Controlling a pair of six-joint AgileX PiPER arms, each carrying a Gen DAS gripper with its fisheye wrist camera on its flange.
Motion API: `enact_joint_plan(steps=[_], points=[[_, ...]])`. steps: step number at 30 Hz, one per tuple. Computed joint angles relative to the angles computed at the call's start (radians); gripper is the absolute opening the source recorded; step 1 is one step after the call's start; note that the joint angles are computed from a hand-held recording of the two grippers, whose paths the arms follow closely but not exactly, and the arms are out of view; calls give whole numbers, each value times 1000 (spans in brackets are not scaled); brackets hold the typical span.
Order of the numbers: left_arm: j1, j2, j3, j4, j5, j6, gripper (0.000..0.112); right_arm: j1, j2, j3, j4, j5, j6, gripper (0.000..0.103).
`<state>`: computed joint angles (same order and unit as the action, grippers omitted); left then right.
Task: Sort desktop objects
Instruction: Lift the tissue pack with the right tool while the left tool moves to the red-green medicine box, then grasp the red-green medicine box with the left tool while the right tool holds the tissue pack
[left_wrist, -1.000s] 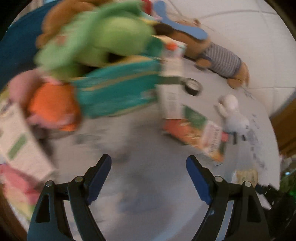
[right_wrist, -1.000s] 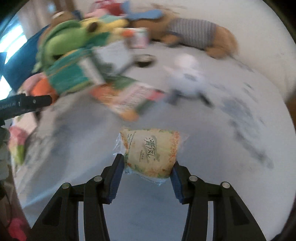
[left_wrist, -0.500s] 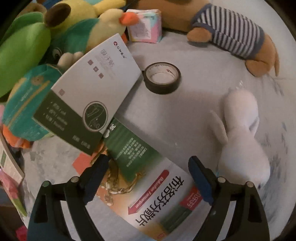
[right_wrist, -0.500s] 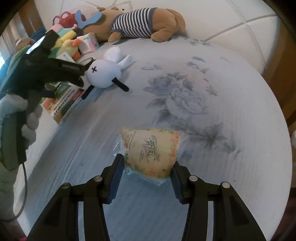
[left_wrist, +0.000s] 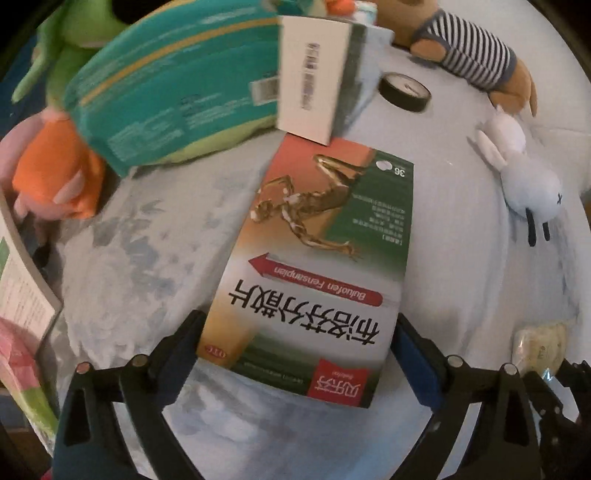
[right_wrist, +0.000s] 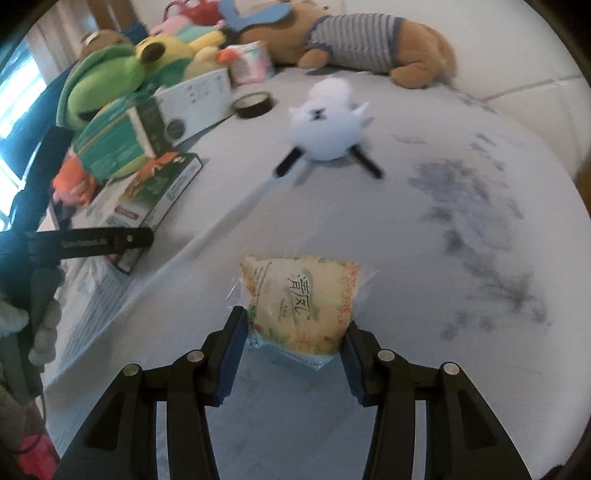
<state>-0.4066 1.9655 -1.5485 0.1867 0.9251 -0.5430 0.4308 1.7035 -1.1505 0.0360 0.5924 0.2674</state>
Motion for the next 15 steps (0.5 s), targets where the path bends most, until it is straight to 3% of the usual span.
enact_joint_plan(steps=[3,7,8,10,13,14,15], points=[[-8,-27,52,31,-48,-28,98,17,9,-1,-51,-21,55,51],[-27,-28,63,84,-77,-55,98,32,20,6,-183,-51,188,72],[-28,-26,64,92,-83,-52,98,33,26,9,-204,-55,217,84],[-23,-31,75,87,-105,-37,98,38,36,10,-238,-60,251,91],[-12,-30,65,74,-113,-8,95,61,51,5,-322,-64,316,88],[-14,-36,70,74,-113,-4,94,64,51,2,-343,-61,336,72],[-17,-50,85,71,-116,-2,94,63,51,-3,-351,-57,344,63]])
